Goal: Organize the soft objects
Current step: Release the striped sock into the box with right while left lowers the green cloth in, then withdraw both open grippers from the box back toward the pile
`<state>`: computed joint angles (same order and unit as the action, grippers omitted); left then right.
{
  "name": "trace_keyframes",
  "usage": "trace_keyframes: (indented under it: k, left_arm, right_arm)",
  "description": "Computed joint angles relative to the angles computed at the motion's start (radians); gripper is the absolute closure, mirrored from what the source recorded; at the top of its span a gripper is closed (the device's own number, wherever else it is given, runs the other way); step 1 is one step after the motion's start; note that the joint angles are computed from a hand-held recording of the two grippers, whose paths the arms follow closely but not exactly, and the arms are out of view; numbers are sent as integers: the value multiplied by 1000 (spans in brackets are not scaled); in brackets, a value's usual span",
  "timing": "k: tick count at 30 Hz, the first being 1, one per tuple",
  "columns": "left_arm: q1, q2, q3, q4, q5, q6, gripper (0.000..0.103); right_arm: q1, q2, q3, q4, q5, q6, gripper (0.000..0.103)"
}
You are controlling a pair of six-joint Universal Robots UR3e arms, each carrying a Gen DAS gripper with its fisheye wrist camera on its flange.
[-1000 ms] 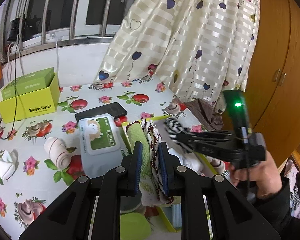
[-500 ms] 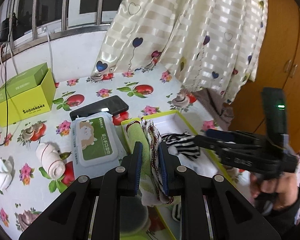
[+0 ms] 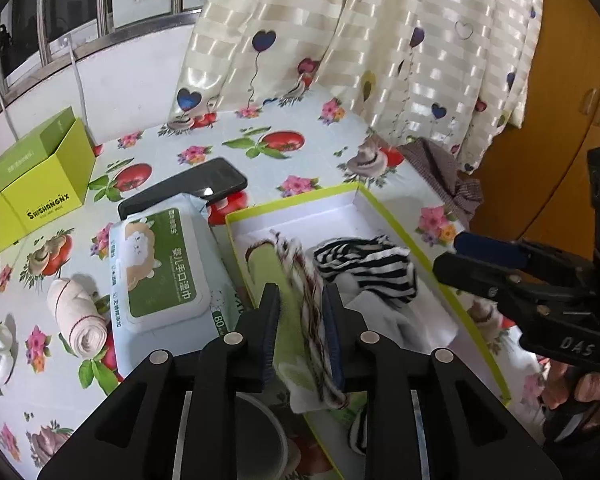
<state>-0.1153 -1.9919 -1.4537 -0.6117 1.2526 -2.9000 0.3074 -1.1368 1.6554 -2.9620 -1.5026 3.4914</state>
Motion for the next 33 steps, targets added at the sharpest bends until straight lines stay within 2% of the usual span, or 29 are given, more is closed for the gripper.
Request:
trace_keyframes:
  k: [2, 7, 18, 27, 33]
  left_arm:
    - [9, 23, -22, 12, -20, 1, 79]
    - [39, 86, -80, 14, -68, 2, 67]
    - [198, 358, -358, 46, -213, 44, 67]
    - [354, 559, -569, 21, -314, 129, 67]
    - [469, 652, -680, -11, -358, 204, 67]
  right_arm:
    - [3, -12, 20, -12, -3, 6, 56]
    - [26, -48, 66, -36, -24, 33, 55]
    - [160, -99, 62, -23, -138, 58, 45]
    - [295, -45, -76, 73, -232, 38, 43]
    - [348, 19, -182, 130, -247, 21, 43]
